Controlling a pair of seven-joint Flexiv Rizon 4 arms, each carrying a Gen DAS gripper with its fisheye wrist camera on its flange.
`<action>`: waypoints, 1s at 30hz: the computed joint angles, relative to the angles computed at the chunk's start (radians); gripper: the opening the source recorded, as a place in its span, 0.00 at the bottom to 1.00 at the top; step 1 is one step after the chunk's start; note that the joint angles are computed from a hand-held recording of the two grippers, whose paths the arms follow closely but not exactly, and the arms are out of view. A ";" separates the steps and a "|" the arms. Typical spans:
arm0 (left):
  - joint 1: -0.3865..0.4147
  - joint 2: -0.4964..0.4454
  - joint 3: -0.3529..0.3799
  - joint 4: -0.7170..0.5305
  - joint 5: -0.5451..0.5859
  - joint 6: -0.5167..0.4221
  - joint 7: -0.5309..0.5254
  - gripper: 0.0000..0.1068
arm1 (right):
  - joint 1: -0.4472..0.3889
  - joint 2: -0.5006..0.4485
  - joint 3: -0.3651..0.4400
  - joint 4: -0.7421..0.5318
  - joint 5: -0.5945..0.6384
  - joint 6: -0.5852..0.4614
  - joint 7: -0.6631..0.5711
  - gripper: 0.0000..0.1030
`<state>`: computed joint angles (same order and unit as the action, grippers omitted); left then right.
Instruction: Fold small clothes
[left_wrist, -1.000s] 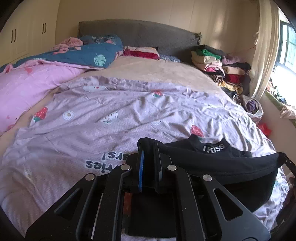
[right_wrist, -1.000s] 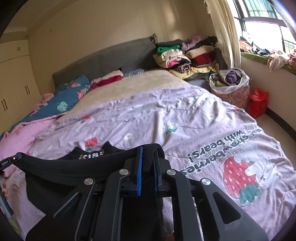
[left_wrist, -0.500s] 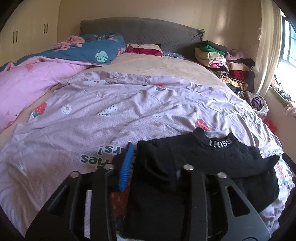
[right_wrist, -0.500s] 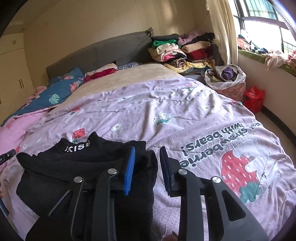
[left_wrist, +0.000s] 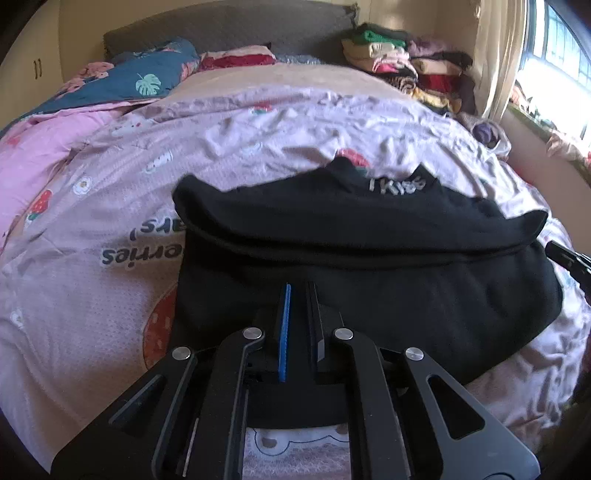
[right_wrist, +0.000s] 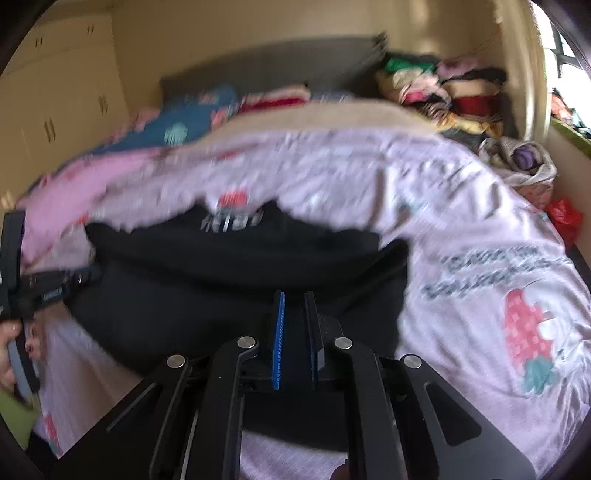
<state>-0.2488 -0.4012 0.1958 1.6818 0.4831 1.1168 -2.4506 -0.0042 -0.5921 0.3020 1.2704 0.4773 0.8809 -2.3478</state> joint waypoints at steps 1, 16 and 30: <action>0.002 -0.005 -0.003 -0.003 -0.004 -0.008 0.007 0.03 | 0.024 0.001 -0.023 0.017 -0.032 0.014 0.023 0.09; 0.061 -0.108 0.014 -0.110 -0.102 -0.014 0.107 0.03 | 0.105 -0.203 -0.048 -0.220 -0.231 -0.009 0.254 0.04; 0.071 -0.086 0.100 -0.084 -0.117 0.076 -0.005 0.06 | 0.096 -0.273 -0.056 -0.345 -0.233 0.035 0.312 0.05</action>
